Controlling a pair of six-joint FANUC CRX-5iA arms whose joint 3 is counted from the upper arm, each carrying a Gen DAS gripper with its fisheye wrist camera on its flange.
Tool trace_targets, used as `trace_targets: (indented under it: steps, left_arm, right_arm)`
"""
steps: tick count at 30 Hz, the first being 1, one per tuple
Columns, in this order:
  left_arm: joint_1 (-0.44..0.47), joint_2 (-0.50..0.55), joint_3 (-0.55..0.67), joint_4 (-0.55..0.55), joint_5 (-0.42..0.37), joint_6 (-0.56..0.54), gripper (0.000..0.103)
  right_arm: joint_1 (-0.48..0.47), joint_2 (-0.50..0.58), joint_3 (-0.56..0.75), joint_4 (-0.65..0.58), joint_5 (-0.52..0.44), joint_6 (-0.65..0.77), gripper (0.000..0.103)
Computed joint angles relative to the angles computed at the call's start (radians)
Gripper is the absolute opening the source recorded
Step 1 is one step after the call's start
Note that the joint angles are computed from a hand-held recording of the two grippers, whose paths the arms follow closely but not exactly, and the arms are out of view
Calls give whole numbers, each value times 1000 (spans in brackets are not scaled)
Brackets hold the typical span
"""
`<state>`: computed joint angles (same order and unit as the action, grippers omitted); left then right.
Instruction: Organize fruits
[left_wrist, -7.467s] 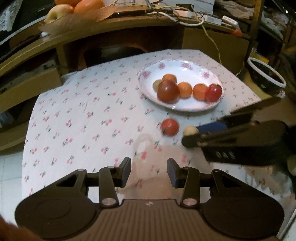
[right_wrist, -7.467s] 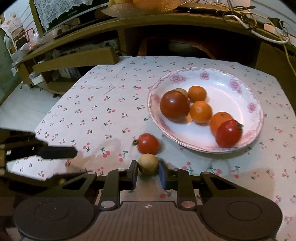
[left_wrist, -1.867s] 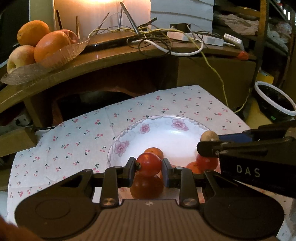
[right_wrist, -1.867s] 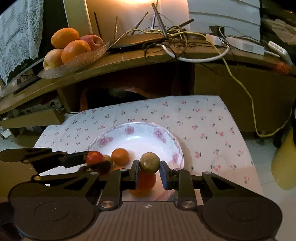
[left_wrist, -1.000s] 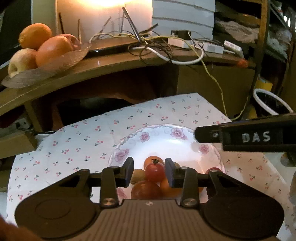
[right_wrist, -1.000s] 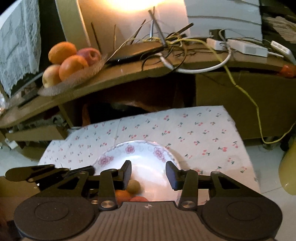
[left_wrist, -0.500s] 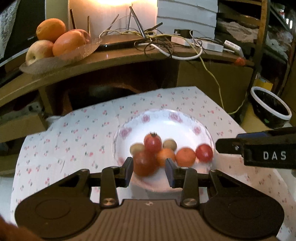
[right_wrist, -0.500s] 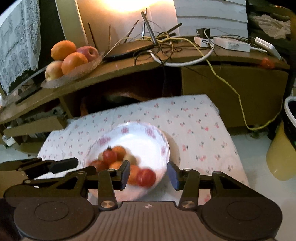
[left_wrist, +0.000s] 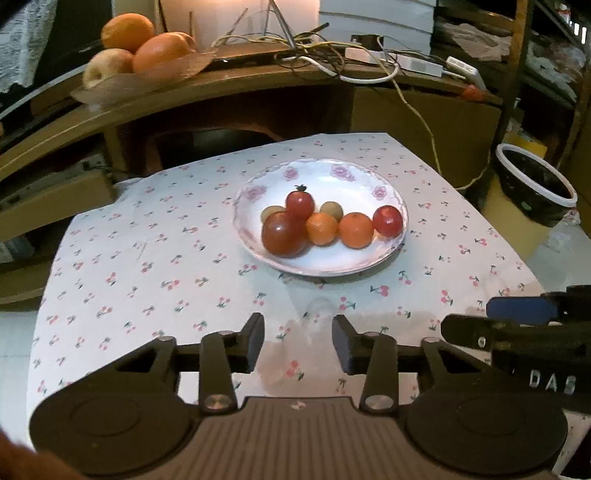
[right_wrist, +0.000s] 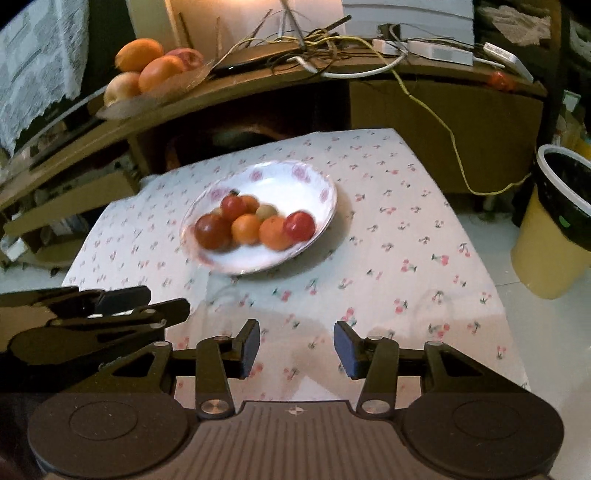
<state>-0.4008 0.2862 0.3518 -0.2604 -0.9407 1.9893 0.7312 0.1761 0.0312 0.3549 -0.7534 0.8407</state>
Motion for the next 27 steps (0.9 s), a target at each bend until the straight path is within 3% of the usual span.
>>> trace_targets:
  steps: [9, 27]
  left_arm:
    - [-30, -45, -27, -85, -43, 94, 57]
    - [-68, -58, -25, -157, -68, 159, 77]
  right_arm:
    - [37, -33, -42, 17, -6, 10, 49]
    - [57, -56, -73, 51, -14, -18, 52]
